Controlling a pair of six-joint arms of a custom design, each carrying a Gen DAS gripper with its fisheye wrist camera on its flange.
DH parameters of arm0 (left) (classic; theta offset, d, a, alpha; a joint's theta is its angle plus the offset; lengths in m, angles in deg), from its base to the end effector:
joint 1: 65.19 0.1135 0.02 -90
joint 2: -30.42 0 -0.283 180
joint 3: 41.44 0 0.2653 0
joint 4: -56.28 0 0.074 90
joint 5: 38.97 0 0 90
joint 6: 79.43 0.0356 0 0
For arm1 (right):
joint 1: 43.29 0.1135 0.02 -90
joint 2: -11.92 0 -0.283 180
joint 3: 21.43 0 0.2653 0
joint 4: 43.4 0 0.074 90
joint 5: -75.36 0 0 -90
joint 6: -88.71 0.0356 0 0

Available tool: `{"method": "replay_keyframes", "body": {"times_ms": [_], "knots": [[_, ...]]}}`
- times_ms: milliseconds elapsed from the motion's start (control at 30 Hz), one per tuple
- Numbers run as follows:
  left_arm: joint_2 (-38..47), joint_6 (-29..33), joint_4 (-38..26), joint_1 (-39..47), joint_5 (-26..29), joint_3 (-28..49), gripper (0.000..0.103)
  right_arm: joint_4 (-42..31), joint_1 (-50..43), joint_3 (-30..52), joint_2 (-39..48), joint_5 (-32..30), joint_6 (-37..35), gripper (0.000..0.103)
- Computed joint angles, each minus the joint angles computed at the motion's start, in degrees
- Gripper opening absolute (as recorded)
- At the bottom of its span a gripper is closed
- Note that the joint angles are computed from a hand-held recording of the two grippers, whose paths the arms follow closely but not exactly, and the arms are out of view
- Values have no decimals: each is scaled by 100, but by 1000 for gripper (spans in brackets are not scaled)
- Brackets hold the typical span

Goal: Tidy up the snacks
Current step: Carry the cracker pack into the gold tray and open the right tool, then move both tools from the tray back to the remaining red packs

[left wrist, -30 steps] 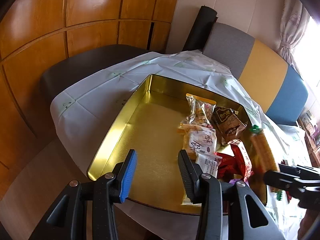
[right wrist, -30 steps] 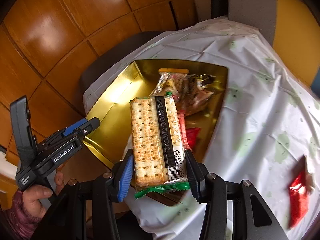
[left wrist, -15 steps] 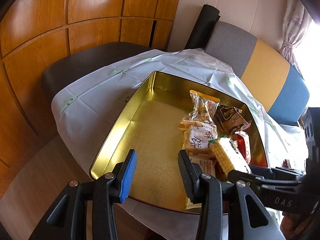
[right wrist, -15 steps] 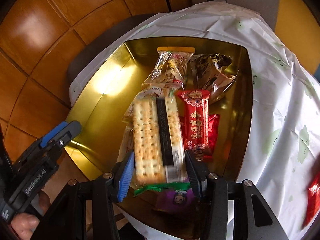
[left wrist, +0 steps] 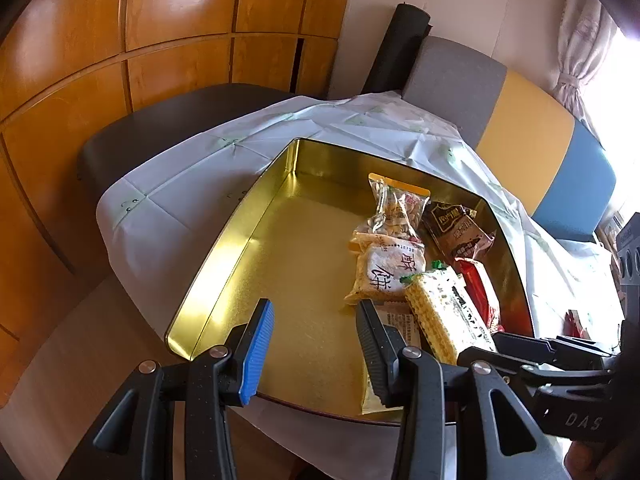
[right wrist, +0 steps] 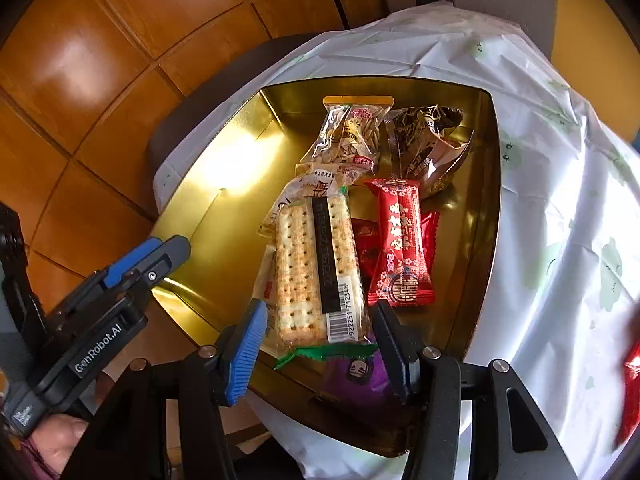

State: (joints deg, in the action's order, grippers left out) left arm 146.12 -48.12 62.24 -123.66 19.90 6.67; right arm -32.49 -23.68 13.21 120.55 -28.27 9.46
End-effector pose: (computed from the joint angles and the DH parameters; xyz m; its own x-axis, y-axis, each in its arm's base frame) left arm 0.1692 -0.2406 0.0313 -0.7527 -0.1716 -0.6356 -0.0807 0.9822 -0.1696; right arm 0.2164 0.0860 0.0298 -0.9048 -0.1299 -0.4056 -0.2625 0.9200 0.2909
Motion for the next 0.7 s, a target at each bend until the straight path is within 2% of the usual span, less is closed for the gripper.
{"method": "replay_keyframes", "body": {"times_ms": [33,100,167,333,467,533,600,700], "knots": [[6,0,-6,-16,-4,9,43,54,44,-43,-26,60,-9,54],[6,14,-21,-34,-16,23,43,147,157,-102,-62,191,-66,34],[13,30,-35,-39,-15,47,43,116,214,-57,5,144,-119,29],[10,54,-74,-62,-12,66,43,146,265,-35,121,152,-101,29],[-4,45,-113,-86,-52,79,43,496,258,-365,-183,269,-108,29],[-4,61,-138,-102,-75,104,43,642,266,-583,-454,397,-150,31],[-21,69,-160,-134,-106,117,43,808,273,-849,-778,583,-193,45],[-61,92,-251,-204,-191,162,43,1114,312,-1345,-1372,990,-327,58]]}}
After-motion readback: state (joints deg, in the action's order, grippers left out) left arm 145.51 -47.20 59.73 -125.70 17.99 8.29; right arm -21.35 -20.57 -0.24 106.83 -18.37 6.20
